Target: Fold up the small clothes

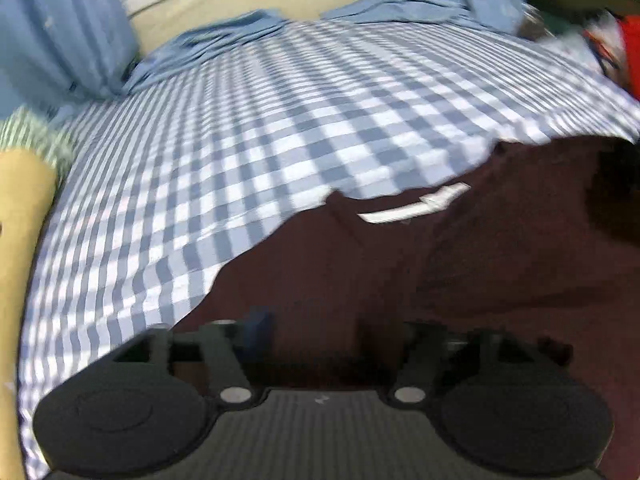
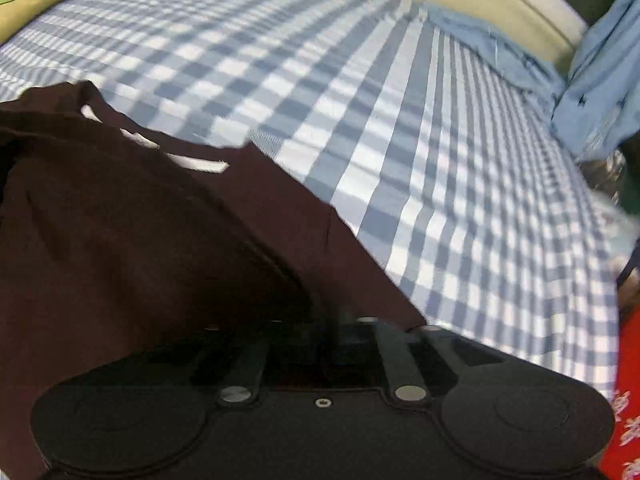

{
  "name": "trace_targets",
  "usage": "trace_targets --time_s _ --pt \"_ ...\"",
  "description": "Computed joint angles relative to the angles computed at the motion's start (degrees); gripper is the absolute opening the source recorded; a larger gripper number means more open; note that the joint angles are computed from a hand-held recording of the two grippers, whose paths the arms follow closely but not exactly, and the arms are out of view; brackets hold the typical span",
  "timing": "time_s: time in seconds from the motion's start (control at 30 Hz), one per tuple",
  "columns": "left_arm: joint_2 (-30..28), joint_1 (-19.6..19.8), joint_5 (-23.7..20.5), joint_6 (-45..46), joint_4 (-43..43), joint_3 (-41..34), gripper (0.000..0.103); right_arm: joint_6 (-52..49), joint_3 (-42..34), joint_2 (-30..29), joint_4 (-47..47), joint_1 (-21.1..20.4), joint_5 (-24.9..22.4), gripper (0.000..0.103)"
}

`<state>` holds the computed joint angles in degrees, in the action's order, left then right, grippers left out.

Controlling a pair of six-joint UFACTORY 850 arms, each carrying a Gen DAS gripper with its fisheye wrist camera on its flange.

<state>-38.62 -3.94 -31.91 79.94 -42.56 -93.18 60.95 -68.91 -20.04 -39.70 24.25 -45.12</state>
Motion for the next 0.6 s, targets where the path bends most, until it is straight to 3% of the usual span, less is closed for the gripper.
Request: trace_targets --time_s 0.03,0.07,0.17,0.33,0.5,0.6 --pt "-1.5 0.3 -2.4 -3.0 1.4 -2.6 0.073 0.7 -0.2 -0.5 -1.0 -0.2 -0.7 0.068" --pt "-2.8 0.8 -5.5 -5.3 1.9 -5.1 0.073 2.6 -0.4 -0.9 -3.6 -0.2 -2.0 0.073" --pt "-4.5 1.7 -12.8 -9.0 1.0 -10.0 0.075 8.6 1.9 1.6 -9.7 -0.3 -1.9 0.076" --pt "-8.9 2.5 -21.7 -20.2 3.7 -18.9 0.077 14.8 7.8 9.8 -9.3 -3.2 2.0 0.077" --pt "-14.0 2.2 -27.6 -41.3 10.9 -27.5 0.078 18.3 14.8 16.2 -6.8 -4.3 13.9 0.075" --pt "-15.0 2.5 -29.3 -49.9 11.9 -29.0 0.078 27.6 18.4 16.7 -10.1 -4.0 21.8 0.071"
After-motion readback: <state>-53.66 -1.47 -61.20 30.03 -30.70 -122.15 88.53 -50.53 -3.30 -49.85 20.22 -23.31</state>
